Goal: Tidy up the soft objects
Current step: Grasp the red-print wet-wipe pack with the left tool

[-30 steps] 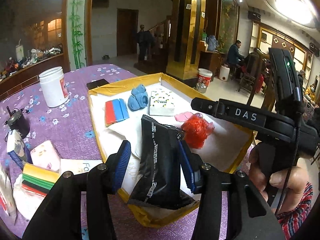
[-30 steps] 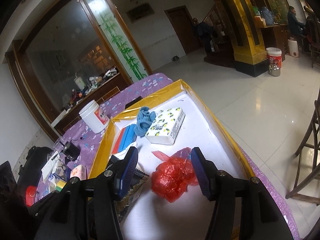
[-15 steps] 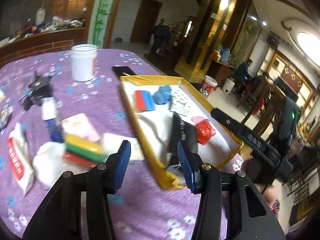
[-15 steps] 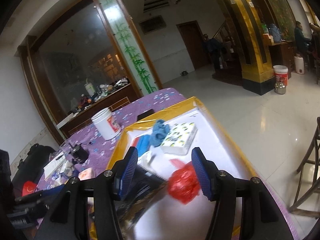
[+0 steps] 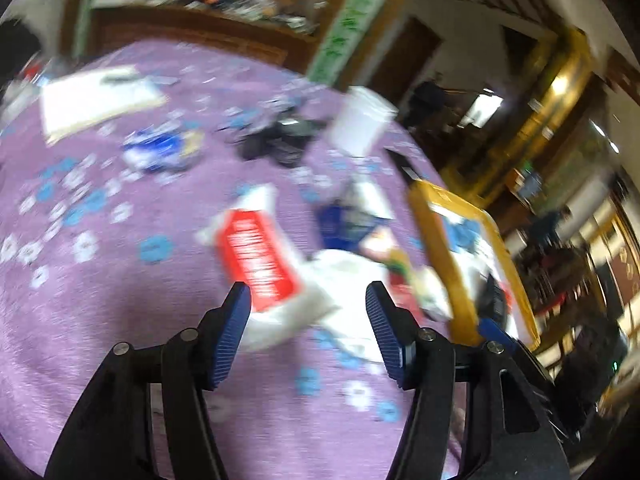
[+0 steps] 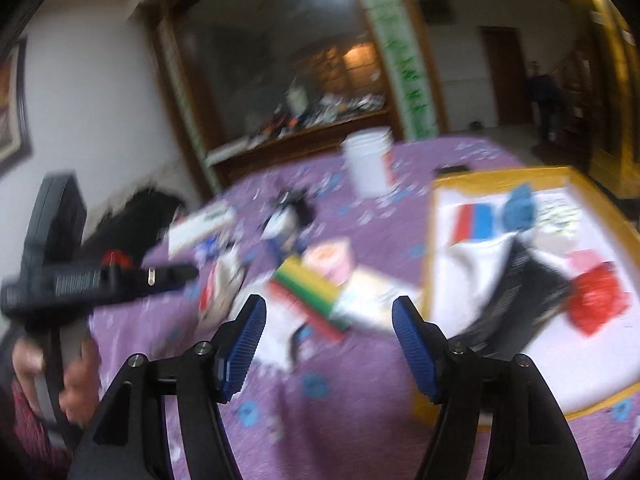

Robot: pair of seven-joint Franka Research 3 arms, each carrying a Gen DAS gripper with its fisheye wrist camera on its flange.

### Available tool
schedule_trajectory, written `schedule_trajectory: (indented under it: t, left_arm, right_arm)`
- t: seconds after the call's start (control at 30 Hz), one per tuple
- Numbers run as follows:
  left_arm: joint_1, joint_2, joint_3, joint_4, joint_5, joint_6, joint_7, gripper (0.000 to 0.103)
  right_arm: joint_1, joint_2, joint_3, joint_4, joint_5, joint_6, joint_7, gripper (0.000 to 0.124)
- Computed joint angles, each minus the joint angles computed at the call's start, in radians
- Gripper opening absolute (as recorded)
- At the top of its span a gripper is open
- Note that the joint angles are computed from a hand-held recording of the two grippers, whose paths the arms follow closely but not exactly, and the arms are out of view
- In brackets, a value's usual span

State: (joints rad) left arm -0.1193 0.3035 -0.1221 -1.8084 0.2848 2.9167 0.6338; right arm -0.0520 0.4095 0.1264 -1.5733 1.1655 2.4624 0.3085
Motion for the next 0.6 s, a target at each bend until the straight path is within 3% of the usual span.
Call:
schedule_trajectory:
  t: [0.1, 0.17, 0.23, 0.27, 0.43, 0.5, 0.6]
  left_arm:
    - [0.096, 0.026, -0.092, 0.002, -0.168, 0.005, 0.097, 0.058]
    - [0.122, 0.051, -0.118, 0.024, -0.236, -0.002, 0.136, 0.058]
    - [0.113, 0.085, -0.108, 0.076, -0.256, -0.039, 0.139, 0.063]
    - [0.107, 0.101, -0.102, 0.101, -0.26, -0.058, 0.141, 0.072]
    - [0.046, 0.197, -0.041, 0.247, -0.199, -0.161, 0.102, 0.073]
    - [0.036, 0.208, -0.031, 0.258, -0.174, -0.174, 0.107, 0.052]
    - [-0.003, 0.174, 0.017, 0.221, -0.094, -0.159, 0.065, 0.047]
  right_arm:
    - [0.001, 0.011, 0.001, 0.012, -0.019, -0.047, 0.024, 0.068]
    - [-0.005, 0.029, -0.005, 0.034, -0.03, -0.077, 0.069, 0.068]
    - [-0.024, 0.053, -0.005, 0.062, -0.024, -0.114, 0.106, 0.068]
    - [-0.033, 0.064, -0.003, 0.075, -0.02, -0.129, 0.123, 0.069]
    - [-0.053, 0.065, 0.008, 0.081, -0.003, -0.154, 0.108, 0.069]
    - [-0.052, 0.063, 0.01, 0.08, 0.002, -0.155, 0.101, 0.069]
    - [-0.052, 0.068, 0.009, 0.085, 0.006, -0.157, 0.111, 0.069]
